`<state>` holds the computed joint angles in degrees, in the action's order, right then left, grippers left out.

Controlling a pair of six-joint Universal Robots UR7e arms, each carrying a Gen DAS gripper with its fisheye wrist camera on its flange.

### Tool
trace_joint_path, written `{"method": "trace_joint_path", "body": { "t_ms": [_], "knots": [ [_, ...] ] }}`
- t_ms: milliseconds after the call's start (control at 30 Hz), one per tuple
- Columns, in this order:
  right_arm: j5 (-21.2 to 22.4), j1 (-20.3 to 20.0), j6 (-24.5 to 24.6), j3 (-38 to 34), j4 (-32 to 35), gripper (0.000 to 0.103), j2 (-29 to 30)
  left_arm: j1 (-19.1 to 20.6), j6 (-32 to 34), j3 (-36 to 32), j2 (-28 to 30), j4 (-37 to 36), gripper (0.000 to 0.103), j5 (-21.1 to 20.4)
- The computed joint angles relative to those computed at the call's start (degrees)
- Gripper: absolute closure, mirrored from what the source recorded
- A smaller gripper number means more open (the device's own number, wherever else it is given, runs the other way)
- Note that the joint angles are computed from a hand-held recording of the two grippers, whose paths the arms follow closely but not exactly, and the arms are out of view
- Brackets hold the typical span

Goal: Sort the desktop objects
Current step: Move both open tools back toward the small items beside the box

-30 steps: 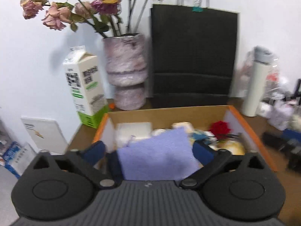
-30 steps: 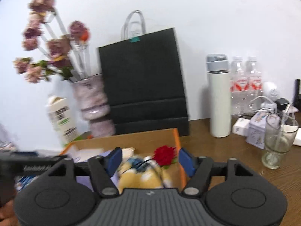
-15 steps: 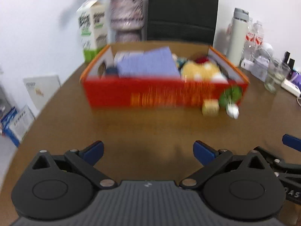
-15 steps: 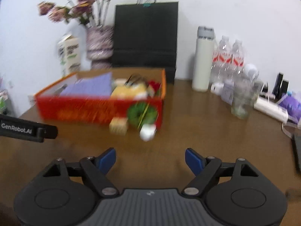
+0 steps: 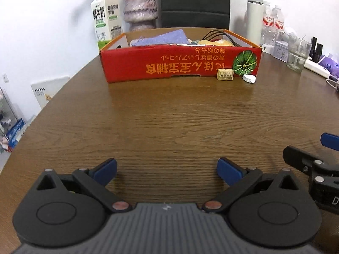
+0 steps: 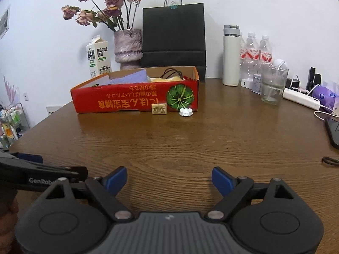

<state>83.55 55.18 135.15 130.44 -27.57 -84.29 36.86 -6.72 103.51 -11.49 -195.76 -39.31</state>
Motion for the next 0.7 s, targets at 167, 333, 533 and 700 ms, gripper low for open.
{"method": "trace_joint_path", "body": {
  "t_ms": [167, 333, 533, 700],
  "knots": [
    [1.2, 0.2, 2.3, -1.8, 3.4, 0.016, 0.2, 0.4, 0.6, -0.5, 0.4, -1.1, 0.000, -0.5],
    [1.0, 0.3, 2.2, -2.6, 4.7, 0.017, 0.2, 1.1, -1.7, -0.4, -1.0, 2.1, 0.000, -2.0],
    [6.1, 4.2, -2.5, -9.9, 7.6, 0.022, 1.7, 2.4, -2.7, -3.1, -2.9, 8.5, 0.000, -5.5],
    [5.6, 6.8, 2.3, -26.6, 21.2, 0.035, 10.3, 3.6, 11.5, -11.0, 0.3, 4.2, 0.000, -10.2]
  ]
}}
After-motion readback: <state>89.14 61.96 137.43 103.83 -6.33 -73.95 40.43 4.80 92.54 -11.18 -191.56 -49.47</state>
